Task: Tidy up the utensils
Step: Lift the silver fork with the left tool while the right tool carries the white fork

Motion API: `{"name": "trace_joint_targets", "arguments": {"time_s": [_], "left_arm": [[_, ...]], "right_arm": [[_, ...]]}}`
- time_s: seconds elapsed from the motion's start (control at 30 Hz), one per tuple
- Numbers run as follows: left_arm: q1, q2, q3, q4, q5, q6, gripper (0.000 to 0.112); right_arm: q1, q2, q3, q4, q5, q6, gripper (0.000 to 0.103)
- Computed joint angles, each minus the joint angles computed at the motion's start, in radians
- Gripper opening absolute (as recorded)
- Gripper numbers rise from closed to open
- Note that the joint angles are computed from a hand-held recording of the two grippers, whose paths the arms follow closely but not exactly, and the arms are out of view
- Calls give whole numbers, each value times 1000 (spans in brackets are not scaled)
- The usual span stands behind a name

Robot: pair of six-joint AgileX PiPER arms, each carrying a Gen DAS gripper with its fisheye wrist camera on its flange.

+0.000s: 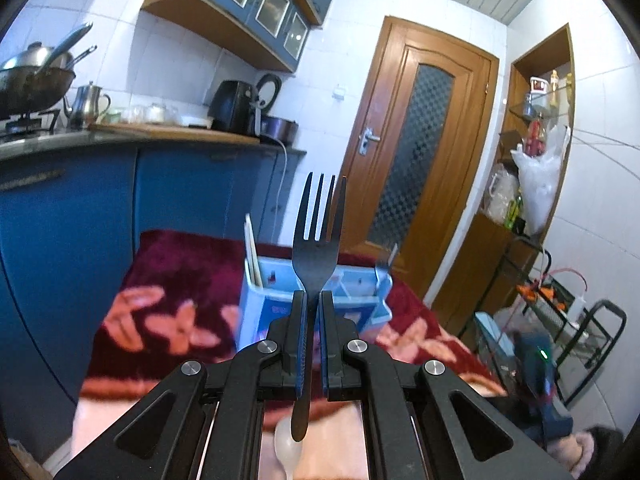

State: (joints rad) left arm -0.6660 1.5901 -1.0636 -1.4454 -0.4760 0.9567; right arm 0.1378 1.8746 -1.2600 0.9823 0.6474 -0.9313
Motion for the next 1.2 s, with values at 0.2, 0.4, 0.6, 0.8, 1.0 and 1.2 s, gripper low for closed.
{"name": "trace_joint_targets", "arguments": {"time_s": [0.2,0.4,0.6,0.8,1.0,1.2], "left_arm": [[43,32,-121,-38,-2,84,5],[76,81,-241,-17,-22,116,5],[119,164,-324,31,-16,65,5],[168,247,-356,126,1,-56,5],[179,297,-344,189,-14,-129,5],[159,314,-318,260,-67,-176,5]], "right_arm": [[-45,-47,98,274,6,-245,7],[-78,-66,163,446,37,-394,7],[-116,-56,184,525,84,-482,7],[-137,-54,190,595,117,-565,7],[-112,-59,141,638,72,-616,7],[-63,-19,16,673,-6,-640,7]]}}
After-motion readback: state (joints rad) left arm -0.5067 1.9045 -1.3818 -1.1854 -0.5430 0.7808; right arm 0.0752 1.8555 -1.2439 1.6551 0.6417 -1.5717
